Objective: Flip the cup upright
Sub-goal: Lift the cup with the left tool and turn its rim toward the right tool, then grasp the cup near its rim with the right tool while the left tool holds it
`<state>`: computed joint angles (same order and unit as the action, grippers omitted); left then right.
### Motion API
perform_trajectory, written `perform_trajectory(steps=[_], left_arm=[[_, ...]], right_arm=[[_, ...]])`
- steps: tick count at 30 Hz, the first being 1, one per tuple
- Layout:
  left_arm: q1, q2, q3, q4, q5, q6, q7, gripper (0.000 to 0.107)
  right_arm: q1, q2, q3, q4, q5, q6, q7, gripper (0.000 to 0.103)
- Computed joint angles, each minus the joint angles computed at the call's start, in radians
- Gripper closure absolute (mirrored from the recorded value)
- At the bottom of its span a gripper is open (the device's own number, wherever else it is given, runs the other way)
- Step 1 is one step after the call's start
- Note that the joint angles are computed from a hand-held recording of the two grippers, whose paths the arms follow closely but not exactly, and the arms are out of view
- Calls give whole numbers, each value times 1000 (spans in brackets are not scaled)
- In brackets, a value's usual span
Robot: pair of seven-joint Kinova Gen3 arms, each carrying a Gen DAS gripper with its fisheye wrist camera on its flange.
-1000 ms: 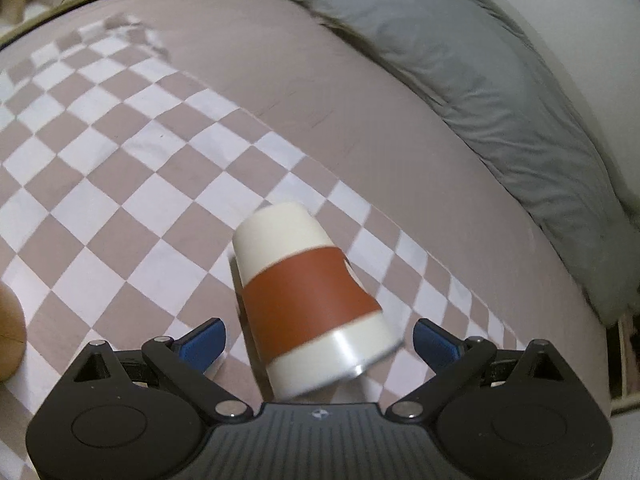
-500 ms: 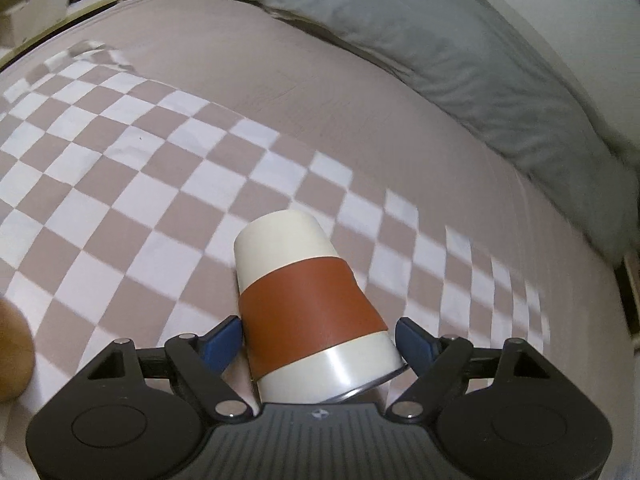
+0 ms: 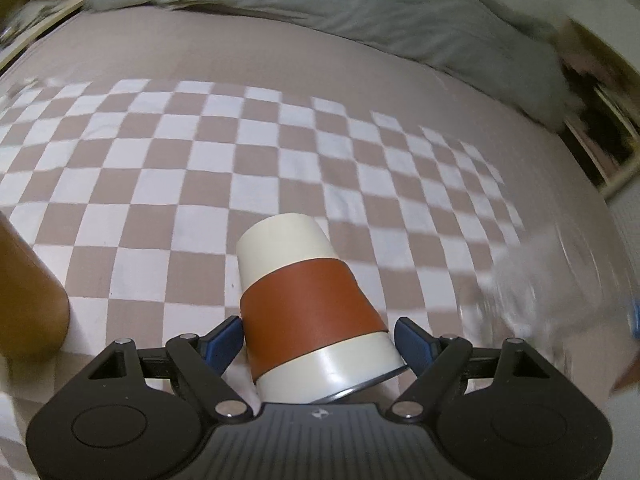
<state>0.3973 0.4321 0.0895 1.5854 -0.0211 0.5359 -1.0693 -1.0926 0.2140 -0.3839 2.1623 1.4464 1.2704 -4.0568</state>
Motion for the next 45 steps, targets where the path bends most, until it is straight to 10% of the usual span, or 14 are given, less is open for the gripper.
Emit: perform_trajectory(steps=[9, 27, 45], left_arm=[[-22, -34, 21, 70, -2, -53, -140, 27], [-50, -82, 54, 178, -22, -151, -333, 27], [14, -109, -25, 260, -87, -168, -385, 21]], right_arm=[[28, -8, 14, -30, 45, -45, 74, 0], [271, 153, 201, -467, 26, -622, 531, 13], [294, 376, 283, -687, -371, -796, 972, 35]])
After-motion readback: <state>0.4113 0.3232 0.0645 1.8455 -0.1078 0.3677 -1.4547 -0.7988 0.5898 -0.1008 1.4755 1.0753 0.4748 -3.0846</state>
